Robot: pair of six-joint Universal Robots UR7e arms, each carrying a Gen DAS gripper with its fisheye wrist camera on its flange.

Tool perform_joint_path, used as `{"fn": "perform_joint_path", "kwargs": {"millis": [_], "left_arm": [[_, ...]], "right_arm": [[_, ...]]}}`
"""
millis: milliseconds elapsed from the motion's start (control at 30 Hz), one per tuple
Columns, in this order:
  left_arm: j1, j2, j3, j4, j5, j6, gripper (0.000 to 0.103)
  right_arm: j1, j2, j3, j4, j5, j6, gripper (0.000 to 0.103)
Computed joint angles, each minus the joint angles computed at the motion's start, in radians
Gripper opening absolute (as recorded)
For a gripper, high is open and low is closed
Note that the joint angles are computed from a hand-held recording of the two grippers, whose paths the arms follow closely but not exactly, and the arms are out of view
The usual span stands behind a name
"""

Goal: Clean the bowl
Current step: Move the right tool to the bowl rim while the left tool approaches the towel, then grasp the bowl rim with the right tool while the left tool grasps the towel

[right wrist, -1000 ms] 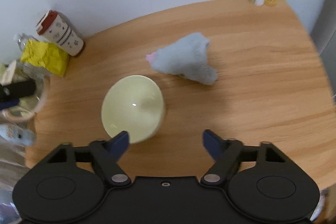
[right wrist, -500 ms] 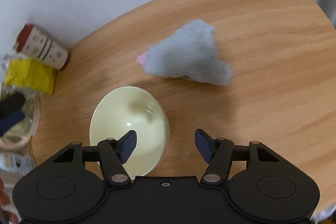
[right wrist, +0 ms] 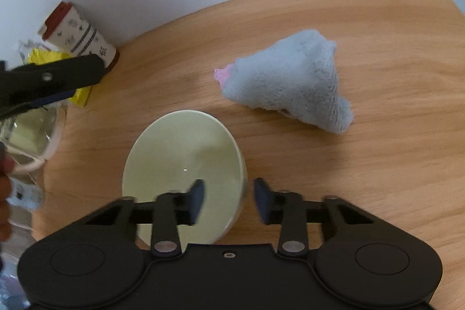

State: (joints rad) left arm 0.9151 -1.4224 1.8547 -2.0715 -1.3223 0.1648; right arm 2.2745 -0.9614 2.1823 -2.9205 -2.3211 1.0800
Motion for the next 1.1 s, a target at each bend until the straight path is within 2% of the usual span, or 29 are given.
{"fn": "perform_joint_path", "kwargs": {"millis": [67,133,200,300,367,567,667,867,1100], "left_arm": [[0.006,0.003,0.003,-0.004,0.002,-0.028,0.102],[0.003,0.002,0.007,-0.011,0.014,-0.029,0.102],[-0.003,-0.001,0.015,-0.021,0.030,-0.031,0.102],[-0.006,-0.003,0.022,-0.033,0.033,-0.041,0.102],[-0.004,-0.003,0.029,-0.045,0.030,-0.040,0.102],[-0.004,0.011,0.022,-0.028,0.026,-0.039,0.102],[-0.009,0.023,0.023,-0.030,0.039,-0.036,0.102],[-0.010,0.064,0.016,-0.010,0.029,-0.038,0.102],[-0.031,0.100,0.044,-0.023,0.005,0.065,0.102]], "right_arm": [[-0.021,-0.001,0.015,-0.041,0.036,-0.026,0.036],[-0.046,-0.010,0.022,-0.026,0.081,-0.043,0.035],[-0.054,-0.010,0.021,-0.009,0.085,-0.055,0.031],[-0.079,-0.015,0.041,-0.060,0.131,-0.070,0.020],[-0.092,-0.018,0.046,-0.069,0.152,-0.072,0.019],[-0.095,-0.020,0.023,-0.008,0.147,-0.117,0.014],[-0.087,-0.036,0.014,0.063,0.133,-0.131,0.013],[-0.087,-0.107,0.047,0.150,0.143,-0.097,0.012],[-0.079,-0.194,0.096,0.234,0.120,-0.024,0.011]]}}
